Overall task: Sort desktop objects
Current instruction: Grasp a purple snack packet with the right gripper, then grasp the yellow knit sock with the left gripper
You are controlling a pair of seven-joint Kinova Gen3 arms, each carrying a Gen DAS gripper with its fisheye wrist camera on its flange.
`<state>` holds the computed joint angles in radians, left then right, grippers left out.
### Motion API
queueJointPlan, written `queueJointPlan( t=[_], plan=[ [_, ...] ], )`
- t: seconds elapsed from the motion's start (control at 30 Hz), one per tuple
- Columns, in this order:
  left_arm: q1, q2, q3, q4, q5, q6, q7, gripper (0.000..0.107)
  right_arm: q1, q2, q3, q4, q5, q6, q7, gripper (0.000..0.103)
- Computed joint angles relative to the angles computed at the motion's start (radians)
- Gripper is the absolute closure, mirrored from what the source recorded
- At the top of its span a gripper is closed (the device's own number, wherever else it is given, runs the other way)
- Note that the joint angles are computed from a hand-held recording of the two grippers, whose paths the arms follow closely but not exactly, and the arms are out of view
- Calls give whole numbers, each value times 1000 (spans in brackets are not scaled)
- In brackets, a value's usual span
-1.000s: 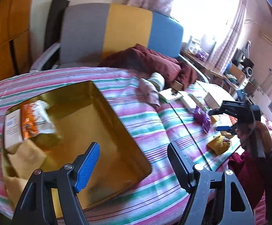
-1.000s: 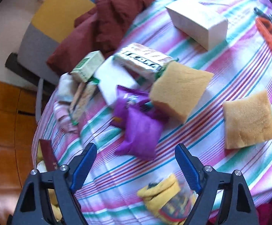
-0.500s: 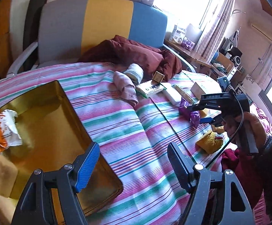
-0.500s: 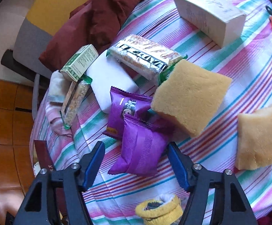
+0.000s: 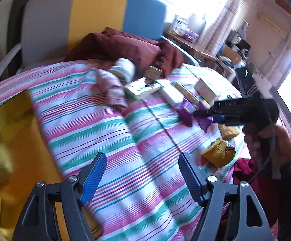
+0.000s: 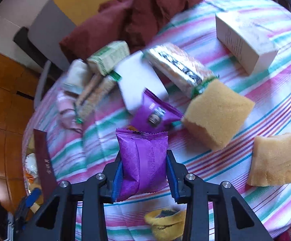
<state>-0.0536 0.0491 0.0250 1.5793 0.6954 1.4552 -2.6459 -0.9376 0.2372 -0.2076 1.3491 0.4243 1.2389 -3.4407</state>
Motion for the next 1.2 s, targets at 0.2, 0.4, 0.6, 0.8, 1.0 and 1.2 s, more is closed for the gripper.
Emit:
queueJointPlan(
  t=[0.2, 0.4, 0.6, 0.8, 1.0, 1.2],
  plan=[
    [82, 14, 61, 19, -12, -6, -39, 33, -82, -37, -13, 13, 178, 42, -121, 64],
    [152, 26, 116, 45, 17, 25, -134, 31, -119, -74, -50, 33, 296, 117, -237, 64],
    [249, 12, 144, 71, -6, 7, -189, 21, -116, -82, -78, 36, 333, 169, -274, 64],
    [332, 11, 173, 101, -59, -89, -138, 20, -103, -81, -82, 37, 327, 166, -261, 64],
    [335, 65, 166, 108, -42, -60, -95, 39, -98, -76, -80, 30, 320, 175, -241, 64],
    [282, 57, 142, 120, 1, -28, -100, 55, -101, -60, -73, 5, 314, 188, -194, 64]
  ],
)
